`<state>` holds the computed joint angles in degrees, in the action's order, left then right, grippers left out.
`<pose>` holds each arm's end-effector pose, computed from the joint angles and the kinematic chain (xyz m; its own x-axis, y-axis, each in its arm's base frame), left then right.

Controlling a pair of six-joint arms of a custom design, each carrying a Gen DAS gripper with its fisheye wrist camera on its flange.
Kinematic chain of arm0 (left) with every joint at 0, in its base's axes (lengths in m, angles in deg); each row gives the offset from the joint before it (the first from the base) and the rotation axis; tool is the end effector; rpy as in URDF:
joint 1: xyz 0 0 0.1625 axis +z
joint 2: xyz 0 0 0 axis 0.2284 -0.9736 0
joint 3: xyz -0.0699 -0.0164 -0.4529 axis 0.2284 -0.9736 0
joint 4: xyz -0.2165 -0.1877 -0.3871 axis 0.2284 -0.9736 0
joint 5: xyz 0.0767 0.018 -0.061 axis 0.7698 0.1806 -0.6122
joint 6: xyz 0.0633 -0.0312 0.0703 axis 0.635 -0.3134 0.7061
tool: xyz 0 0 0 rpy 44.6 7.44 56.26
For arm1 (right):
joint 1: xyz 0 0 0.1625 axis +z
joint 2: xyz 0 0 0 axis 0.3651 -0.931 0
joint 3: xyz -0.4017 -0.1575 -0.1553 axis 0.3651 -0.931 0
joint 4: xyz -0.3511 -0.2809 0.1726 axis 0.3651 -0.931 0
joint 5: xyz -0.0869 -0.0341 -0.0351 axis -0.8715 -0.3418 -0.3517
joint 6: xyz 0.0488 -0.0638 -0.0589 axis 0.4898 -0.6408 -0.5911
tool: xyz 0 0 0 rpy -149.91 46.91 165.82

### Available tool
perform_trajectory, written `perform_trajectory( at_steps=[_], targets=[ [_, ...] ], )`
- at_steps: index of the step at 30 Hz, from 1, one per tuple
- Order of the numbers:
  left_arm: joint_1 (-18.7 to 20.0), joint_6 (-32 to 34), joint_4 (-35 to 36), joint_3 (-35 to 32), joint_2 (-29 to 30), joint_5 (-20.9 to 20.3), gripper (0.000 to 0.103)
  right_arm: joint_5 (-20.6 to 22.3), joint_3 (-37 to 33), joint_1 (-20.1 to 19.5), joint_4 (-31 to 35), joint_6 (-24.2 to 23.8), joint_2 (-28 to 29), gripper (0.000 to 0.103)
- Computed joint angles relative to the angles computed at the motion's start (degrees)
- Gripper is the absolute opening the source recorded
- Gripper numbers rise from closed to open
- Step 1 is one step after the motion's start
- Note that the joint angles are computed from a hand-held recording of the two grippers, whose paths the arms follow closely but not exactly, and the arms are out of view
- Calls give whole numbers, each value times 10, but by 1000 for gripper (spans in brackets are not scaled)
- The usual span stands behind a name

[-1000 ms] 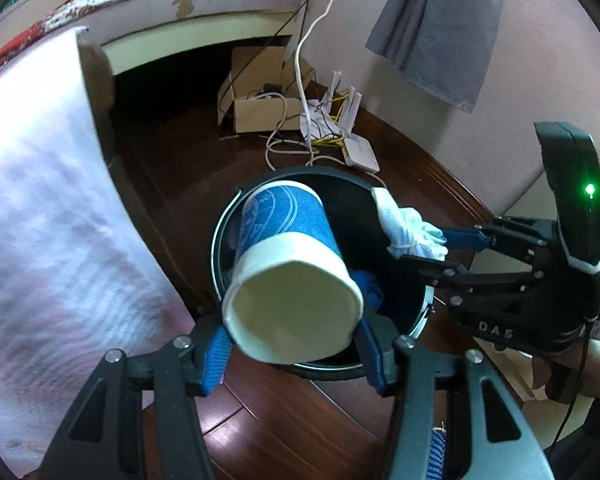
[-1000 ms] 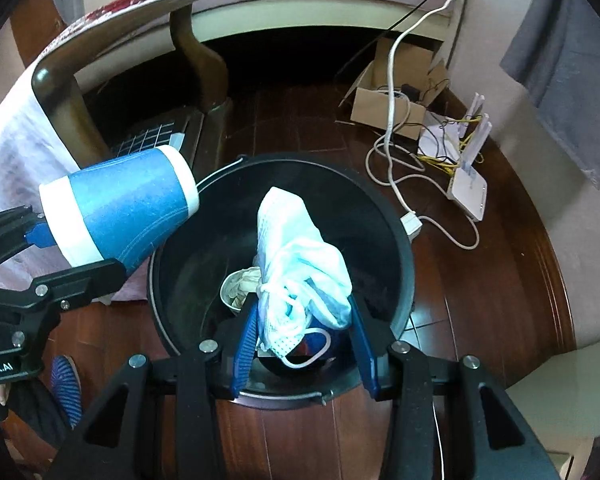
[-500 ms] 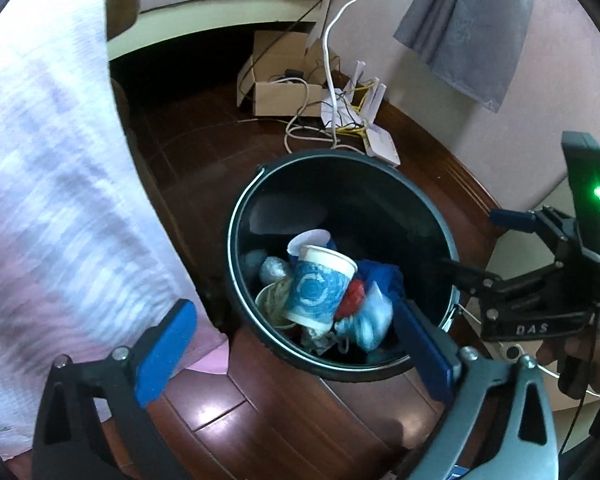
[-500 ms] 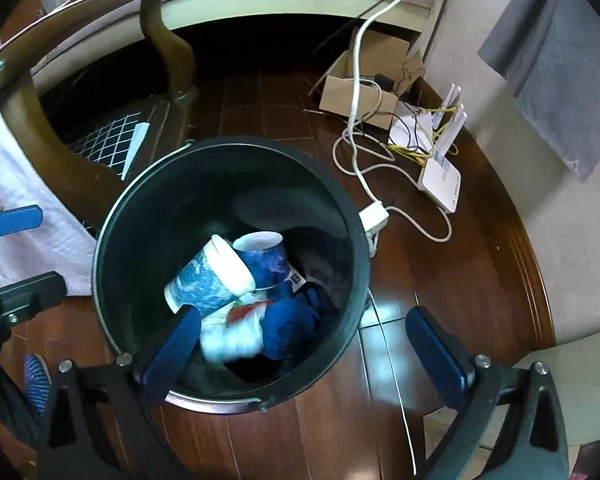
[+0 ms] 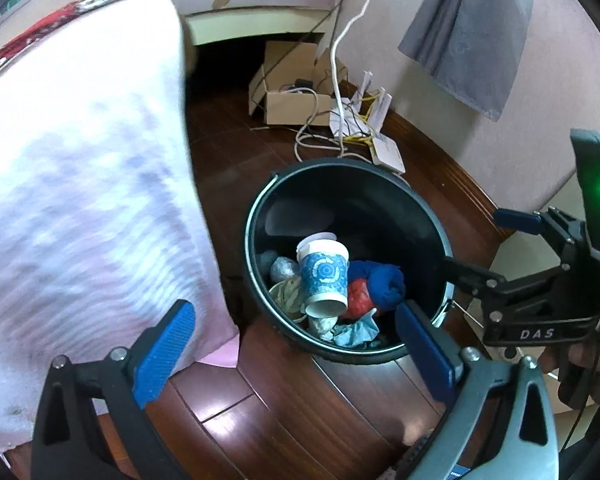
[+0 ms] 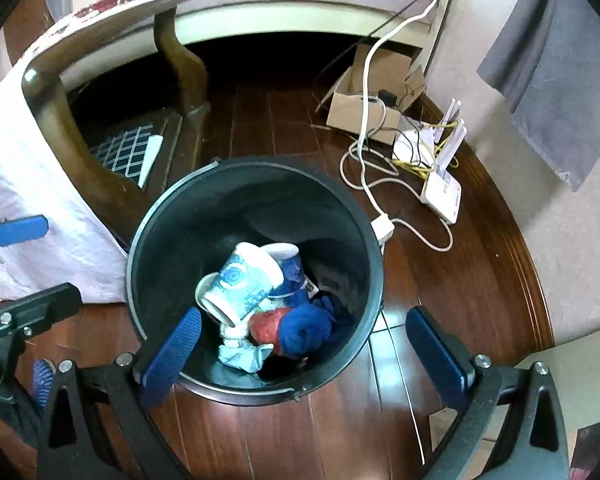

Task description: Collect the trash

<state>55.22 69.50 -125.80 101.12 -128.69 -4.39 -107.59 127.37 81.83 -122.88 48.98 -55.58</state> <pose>-0.1454 -0.8331 0.2047 -0.6035 0.6778 -0.4199 0.7435 0.6687 0.0108 0.2282 -0.7515 0.0802 -0.6237 0.2582 0.7378 -0.2193 0.8482 -0.4822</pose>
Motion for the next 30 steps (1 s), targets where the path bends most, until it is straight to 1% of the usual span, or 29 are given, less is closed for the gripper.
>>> perform_trajectory(
  at_steps=[10, 15, 22, 26, 30],
  targets=[
    [-1, -3, -19, 24, -39, -2, 101, -12, -11, 37, -26, -32, 8, 103],
    [-3, 3, -35, 36, -62, -3, 101, -17, -17, 56, -31, -29, 11, 103],
    [-9, 27, -76, 58, -107, 6, 102, -62, -43, 103, -13, -8, 17, 103],
    [-12, 39, -88, 67, -131, 6, 102, -74, -54, 129, -12, 1, 21, 103],
    [-16, 52, -99, 76, -152, 6, 102, -86, -75, 148, -3, -1, 33, 103]
  ],
)
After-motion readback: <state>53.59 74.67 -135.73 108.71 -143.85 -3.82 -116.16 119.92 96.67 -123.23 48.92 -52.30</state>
